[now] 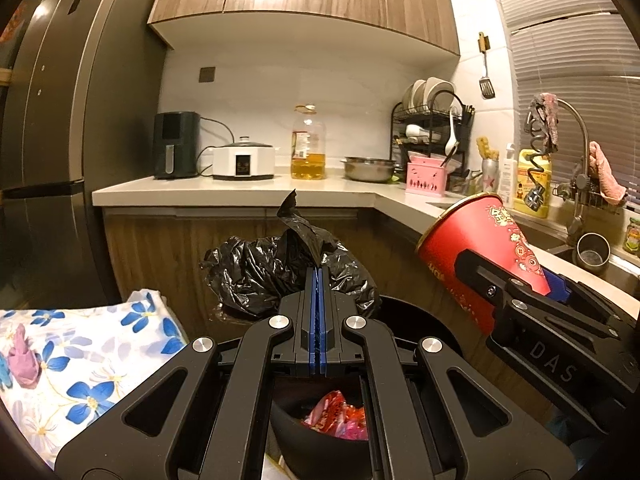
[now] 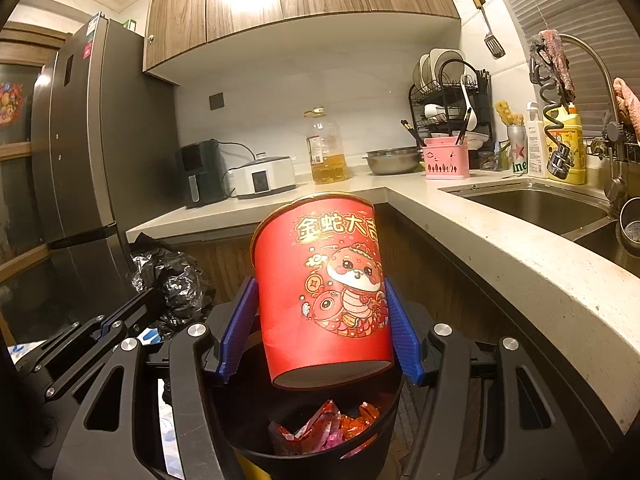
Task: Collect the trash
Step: 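Carry the black bag and red cup over the bin and open both tools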
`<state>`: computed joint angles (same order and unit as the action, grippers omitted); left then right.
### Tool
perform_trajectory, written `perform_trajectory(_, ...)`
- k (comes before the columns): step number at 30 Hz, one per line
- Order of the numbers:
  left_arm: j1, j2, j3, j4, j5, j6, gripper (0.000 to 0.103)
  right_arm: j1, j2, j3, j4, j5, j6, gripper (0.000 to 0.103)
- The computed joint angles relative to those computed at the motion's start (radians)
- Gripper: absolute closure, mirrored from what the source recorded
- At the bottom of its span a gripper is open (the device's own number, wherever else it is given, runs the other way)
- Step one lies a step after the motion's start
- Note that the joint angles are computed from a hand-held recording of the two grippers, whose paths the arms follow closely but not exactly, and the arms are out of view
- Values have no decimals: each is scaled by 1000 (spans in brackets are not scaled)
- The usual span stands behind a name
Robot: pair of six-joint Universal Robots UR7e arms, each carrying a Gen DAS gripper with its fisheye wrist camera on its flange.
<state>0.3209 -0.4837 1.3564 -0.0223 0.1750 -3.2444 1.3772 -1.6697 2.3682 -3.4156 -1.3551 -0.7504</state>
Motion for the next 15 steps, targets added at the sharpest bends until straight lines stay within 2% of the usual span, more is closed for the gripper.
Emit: perform_trajectory(15, 36, -29, 44, -138, 76, 119, 102, 15, 50, -35, -15, 7, 9, 40)
